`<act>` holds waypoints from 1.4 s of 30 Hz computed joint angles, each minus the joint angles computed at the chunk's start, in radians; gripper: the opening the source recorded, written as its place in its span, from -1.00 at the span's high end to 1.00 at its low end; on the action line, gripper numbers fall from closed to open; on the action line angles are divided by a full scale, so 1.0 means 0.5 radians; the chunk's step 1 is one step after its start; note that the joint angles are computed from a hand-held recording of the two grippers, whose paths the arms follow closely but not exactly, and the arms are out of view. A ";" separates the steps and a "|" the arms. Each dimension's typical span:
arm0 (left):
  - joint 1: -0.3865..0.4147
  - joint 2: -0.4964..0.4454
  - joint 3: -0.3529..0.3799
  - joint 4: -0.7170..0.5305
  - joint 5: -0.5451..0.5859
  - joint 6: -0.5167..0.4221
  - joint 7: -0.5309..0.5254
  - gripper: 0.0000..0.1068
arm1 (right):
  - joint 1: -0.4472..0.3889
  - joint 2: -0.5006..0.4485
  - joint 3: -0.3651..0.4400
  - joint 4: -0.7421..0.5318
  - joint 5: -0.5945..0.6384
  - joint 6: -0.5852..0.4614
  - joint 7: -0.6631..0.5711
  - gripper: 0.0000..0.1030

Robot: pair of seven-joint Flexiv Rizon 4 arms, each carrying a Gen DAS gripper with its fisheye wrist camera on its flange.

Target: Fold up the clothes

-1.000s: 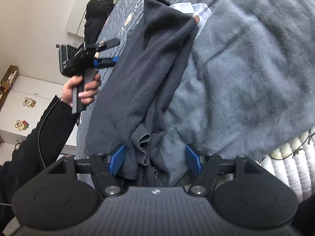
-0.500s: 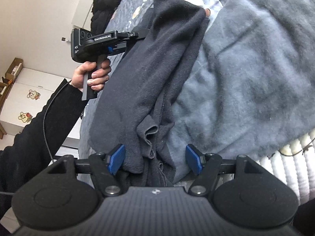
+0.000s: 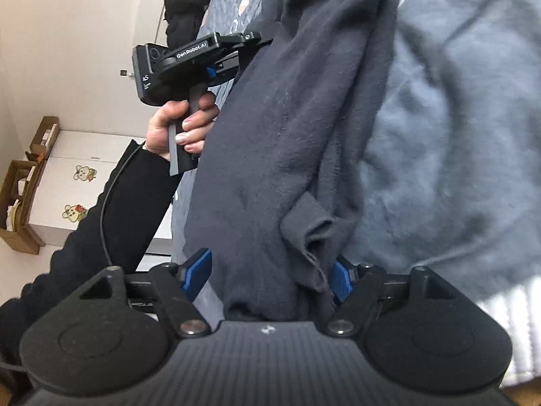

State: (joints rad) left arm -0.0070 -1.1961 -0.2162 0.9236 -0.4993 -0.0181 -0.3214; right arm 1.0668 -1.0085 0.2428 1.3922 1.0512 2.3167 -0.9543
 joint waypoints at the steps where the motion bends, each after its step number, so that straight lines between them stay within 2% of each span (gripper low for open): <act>1: 0.003 0.014 0.000 0.027 -0.003 0.020 0.009 0.56 | 0.007 0.012 -0.036 -0.050 0.099 -0.061 -0.097 -0.29; 3: 0.011 0.069 -0.003 0.120 -0.011 0.091 0.053 0.60 | -0.009 0.025 -0.051 -0.131 0.257 -0.132 -0.251 0.33; 5: 0.023 0.139 -0.010 0.236 -0.027 0.183 0.115 0.65 | -0.049 0.029 -0.016 -0.180 0.353 -0.153 -0.333 0.43; 6: 0.031 0.173 -0.015 0.285 -0.038 0.218 0.143 0.67 | -0.064 0.013 0.016 -0.185 0.318 -0.117 -0.289 0.47; 10: 0.074 0.307 -0.039 0.452 -0.105 0.317 0.243 0.69 | -0.112 0.039 0.073 -0.284 0.494 -0.131 -0.586 0.50; 13: 0.122 0.417 -0.060 0.555 -0.187 0.338 0.302 0.73 | -0.135 0.015 0.128 -0.300 0.384 -0.079 -0.553 0.52; 16: 0.159 0.576 -0.073 0.714 -0.271 0.385 0.404 0.74 | -0.157 0.055 0.151 -0.313 0.442 -0.088 -0.746 0.52; 20: 0.189 0.792 -0.085 0.925 -0.420 0.433 0.531 0.74 | -0.156 0.062 0.183 -0.294 0.422 -0.061 -0.817 0.53; 23: 0.185 0.947 -0.086 1.078 -0.546 0.459 0.616 0.74 | -0.143 0.080 0.204 -0.219 0.365 0.040 -0.742 0.53; 29: 0.091 1.206 -0.085 1.292 -0.770 0.479 0.760 0.74 | -0.078 0.014 0.167 -0.246 0.330 0.194 -0.748 0.53; 30: 0.063 1.244 -0.087 1.315 -0.800 0.479 0.779 0.74 | -0.091 0.016 0.201 -0.227 0.315 0.251 -0.767 0.53; 32: 0.003 1.316 -0.092 1.355 -0.862 0.478 0.817 0.74 | -0.089 0.033 0.218 -0.167 0.297 0.340 -0.772 0.53; 35: -0.105 1.408 -0.115 1.396 -0.974 0.475 0.860 0.74 | -0.110 0.141 0.260 0.069 0.261 0.518 -0.703 0.53; 39: -0.268 1.464 -0.163 1.396 -1.146 0.490 0.894 0.74 | -0.168 0.410 0.336 0.524 0.345 0.741 -0.672 0.53; 42: -0.406 1.428 -0.212 1.334 -1.265 0.558 0.865 0.74 | -0.271 0.701 0.406 0.868 0.498 0.750 -0.793 0.53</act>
State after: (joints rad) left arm -0.2102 -0.4823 -0.3221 1.5906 -1.1319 0.2611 0.1114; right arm 0.9312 -0.6582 0.4458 1.8261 1.3004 2.6919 -1.3506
